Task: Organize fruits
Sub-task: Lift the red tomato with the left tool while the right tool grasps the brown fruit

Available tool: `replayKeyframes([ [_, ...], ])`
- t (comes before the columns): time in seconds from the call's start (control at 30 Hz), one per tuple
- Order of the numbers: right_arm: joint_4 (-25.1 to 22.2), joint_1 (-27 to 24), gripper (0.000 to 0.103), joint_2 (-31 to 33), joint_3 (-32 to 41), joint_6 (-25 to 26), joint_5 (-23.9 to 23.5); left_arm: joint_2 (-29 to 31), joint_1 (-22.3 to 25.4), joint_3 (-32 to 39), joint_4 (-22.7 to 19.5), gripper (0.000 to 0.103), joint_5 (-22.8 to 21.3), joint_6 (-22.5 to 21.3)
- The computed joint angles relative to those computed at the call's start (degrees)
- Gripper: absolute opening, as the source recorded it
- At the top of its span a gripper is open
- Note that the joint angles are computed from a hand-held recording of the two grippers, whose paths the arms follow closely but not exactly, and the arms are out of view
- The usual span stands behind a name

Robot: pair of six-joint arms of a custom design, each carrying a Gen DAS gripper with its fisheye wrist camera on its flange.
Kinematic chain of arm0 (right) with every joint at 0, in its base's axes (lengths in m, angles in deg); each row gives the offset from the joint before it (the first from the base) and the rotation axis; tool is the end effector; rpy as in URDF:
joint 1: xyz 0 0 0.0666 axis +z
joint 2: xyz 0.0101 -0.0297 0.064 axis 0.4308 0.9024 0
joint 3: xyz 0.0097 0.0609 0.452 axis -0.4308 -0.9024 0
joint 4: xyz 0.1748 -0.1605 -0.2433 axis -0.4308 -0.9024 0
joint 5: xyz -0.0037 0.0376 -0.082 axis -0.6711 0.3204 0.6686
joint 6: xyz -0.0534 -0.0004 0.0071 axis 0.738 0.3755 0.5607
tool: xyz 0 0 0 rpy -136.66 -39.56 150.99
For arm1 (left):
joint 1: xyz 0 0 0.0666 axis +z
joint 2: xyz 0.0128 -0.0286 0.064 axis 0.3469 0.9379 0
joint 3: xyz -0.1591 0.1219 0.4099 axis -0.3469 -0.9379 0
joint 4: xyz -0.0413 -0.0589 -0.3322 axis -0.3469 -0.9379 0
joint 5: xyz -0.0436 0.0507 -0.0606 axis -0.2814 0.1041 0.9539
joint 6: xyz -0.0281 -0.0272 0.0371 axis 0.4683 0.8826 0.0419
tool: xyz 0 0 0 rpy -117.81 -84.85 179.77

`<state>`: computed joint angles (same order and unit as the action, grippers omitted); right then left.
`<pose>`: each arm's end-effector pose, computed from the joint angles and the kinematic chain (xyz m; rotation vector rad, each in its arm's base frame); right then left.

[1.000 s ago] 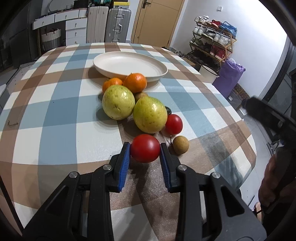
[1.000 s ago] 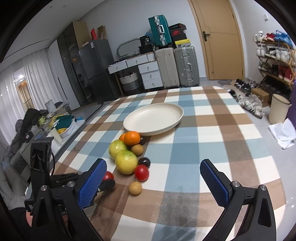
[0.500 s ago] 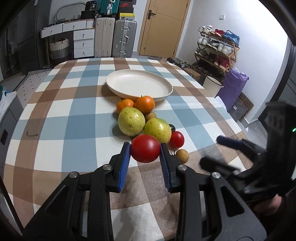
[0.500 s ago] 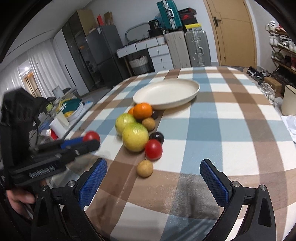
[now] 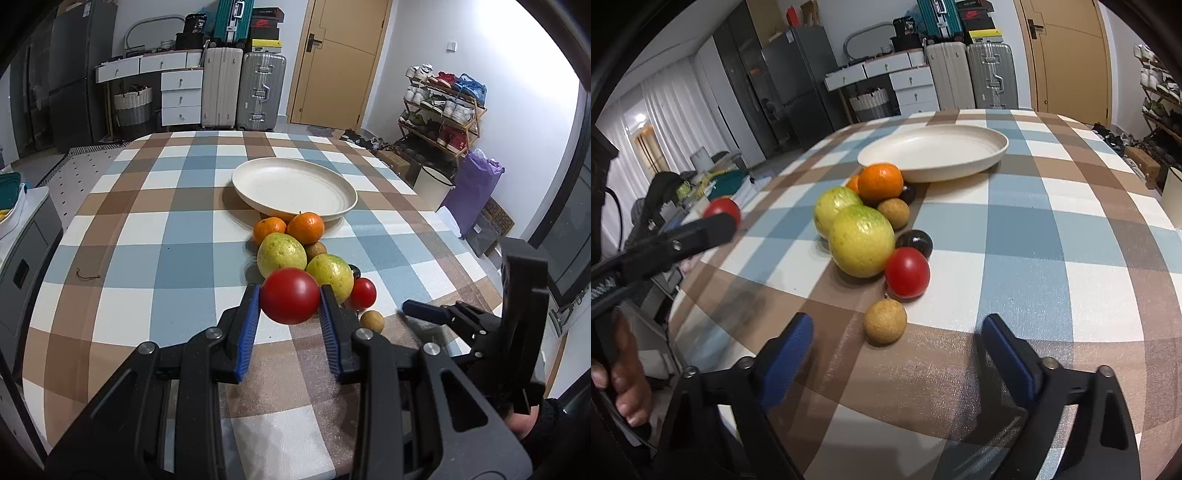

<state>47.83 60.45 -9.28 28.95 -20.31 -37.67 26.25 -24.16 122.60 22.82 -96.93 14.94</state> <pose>0.2775 0.1906 0.4444 -0.2034 2.4025 0.4173 0.3219 -0.3035 0.5269 0.2084 2.3112 -0.3424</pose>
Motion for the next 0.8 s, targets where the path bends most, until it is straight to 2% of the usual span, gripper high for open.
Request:
replayKeyframes([
  [0.13,-0.7,1.0,0.076,0.9,0.5,0.7,2.1,-0.1,-0.1,-0.1,0.3,0.029,-0.3,0.0],
  [0.2,-0.7,1.1,0.062,1.0,0.5,0.8,2.4,-0.2,-0.2,-0.1,0.5,0.029,-0.2,0.0],
  [0.23,-0.7,1.0,0.060,1.1,0.6,0.8,2.6,-0.2,-0.2,-0.1,0.4,0.029,-0.2,0.1],
  [0.33,-0.7,0.8,0.043,1.1,0.6,0.9,2.5,-0.1,-0.2,-0.1,0.4,0.029,-0.3,0.1],
  [0.4,-0.8,0.8,0.025,1.1,0.6,1.3,2.3,-0.1,-0.2,-0.1,0.7,0.029,-0.1,0.3],
  [0.8,3.4,0.4,0.025,-2.6,-0.4,2.6,0.6,1.3,1.2,2.3,1.4,0.029,2.4,-1.1],
])
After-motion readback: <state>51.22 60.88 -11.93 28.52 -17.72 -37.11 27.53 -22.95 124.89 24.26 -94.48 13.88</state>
